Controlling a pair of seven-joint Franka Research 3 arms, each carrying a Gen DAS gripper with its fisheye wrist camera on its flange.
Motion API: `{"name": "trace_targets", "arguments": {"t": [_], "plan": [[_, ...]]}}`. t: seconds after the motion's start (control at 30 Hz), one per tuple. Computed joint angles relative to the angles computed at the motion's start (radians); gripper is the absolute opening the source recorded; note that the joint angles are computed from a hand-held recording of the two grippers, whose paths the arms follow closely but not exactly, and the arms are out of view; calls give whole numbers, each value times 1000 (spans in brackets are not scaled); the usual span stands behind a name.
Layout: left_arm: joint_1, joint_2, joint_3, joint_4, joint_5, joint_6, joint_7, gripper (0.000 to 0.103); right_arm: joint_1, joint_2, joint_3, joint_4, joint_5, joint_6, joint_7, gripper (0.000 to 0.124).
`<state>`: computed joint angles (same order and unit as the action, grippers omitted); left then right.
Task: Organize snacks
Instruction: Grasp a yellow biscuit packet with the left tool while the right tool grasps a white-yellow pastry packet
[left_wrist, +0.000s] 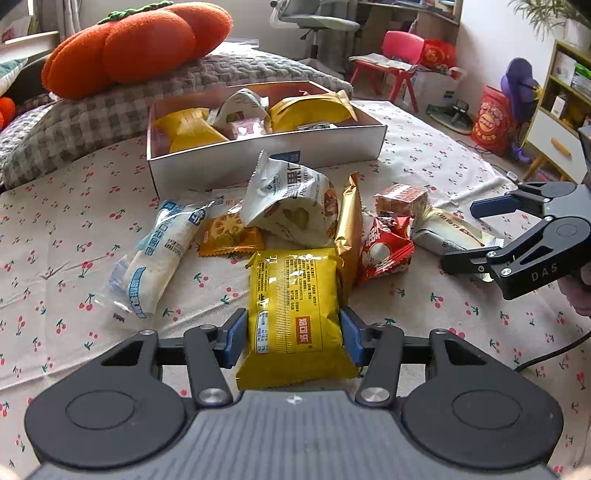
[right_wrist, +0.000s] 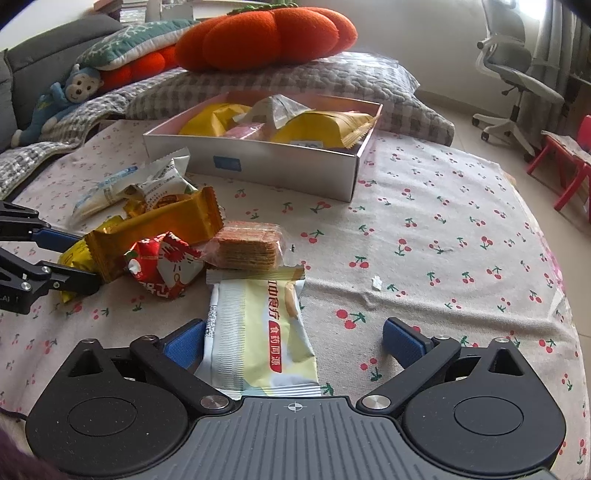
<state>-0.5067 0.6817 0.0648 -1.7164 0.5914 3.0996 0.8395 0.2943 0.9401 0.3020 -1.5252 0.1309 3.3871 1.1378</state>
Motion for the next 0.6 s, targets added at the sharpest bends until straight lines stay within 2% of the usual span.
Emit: {"name": "trace_targets", "arguments": {"t": [0.1, 0.23, 0.37, 0.6], "plan": [[-27, -13, 32, -16, 3, -6, -34, 47, -23, -4, 28, -15, -25, 5, -11, 91], [-15, -24, 20, -29, 2, -12, -58, 47, -58, -6, 70, -31, -62, 8, -24, 78], [-2, -32, 8, -37, -7, -16, -79, 47, -97, -7, 121, -50, -107, 6, -41, 50], [0, -48, 9, -54, -9, -10, -119, 46, -92, -26, 123, -56, -86, -33, -50, 47]]}}
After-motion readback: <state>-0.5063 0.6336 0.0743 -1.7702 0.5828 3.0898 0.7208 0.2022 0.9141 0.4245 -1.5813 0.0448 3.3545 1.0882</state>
